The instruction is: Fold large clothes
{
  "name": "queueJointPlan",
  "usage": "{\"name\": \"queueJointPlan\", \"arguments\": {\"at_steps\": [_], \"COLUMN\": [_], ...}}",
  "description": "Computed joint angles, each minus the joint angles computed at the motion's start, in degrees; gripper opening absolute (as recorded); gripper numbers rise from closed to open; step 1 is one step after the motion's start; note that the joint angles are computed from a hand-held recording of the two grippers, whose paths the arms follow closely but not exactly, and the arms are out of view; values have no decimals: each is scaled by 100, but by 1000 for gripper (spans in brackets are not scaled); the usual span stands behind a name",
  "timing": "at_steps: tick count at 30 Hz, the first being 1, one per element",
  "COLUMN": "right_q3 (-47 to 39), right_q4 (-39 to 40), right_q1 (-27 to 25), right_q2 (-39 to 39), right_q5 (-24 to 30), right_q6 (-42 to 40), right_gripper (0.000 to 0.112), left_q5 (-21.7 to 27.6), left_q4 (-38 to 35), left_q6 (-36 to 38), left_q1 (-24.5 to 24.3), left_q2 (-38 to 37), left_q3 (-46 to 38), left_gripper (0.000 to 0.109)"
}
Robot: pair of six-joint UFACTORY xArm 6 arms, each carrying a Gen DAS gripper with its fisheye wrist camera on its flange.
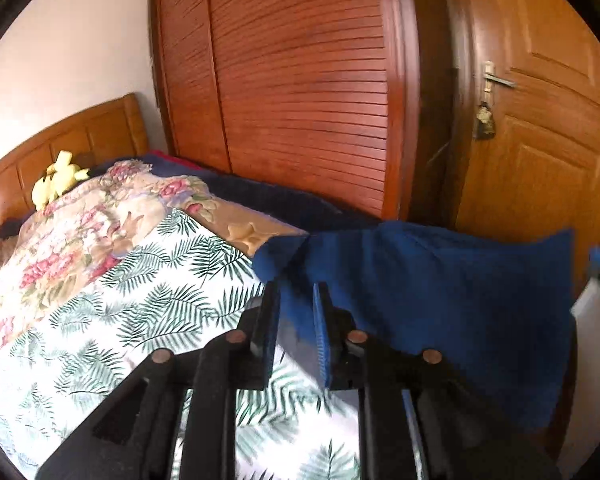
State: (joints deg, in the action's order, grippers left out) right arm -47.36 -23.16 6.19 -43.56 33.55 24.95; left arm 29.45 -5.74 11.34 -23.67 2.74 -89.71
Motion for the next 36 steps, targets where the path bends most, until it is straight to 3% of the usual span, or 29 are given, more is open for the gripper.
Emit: {"name": "queueJointPlan", "arguments": {"at_steps": [8,13,22,30,33,36], "right_q3": [-360,-602,-1184,-1747,-1970,-2201], "right_q4": [-623,-894,-1677,-2140,-2398,-2545], "right_q1": [976,1646,3081,4326,4684,4928], "right_q2": [-38,282,1220,2227,2562,2861], "right_q5": [333,231,311,258,159,29], "right_q6": [571,1090,2306,3127,3528,3754], "right_gripper": [47,65,85,87,87,87], "left_q5": [-229,-164,141,743,1011,1442], "left_q4": [-610,-447,-719,-1385,-1678,-2421], "left_q6": [782,568,518,1035,1347,1922], "left_q1": [375,669,1567,3010,3739,4670], "left_q2": [-2054,-3142,-4837,-6326,-6701,-6957], "left_q3": [2061,2954,4185,5095,5300,5399], "left_gripper": [18,18,19,23,24,24]}}
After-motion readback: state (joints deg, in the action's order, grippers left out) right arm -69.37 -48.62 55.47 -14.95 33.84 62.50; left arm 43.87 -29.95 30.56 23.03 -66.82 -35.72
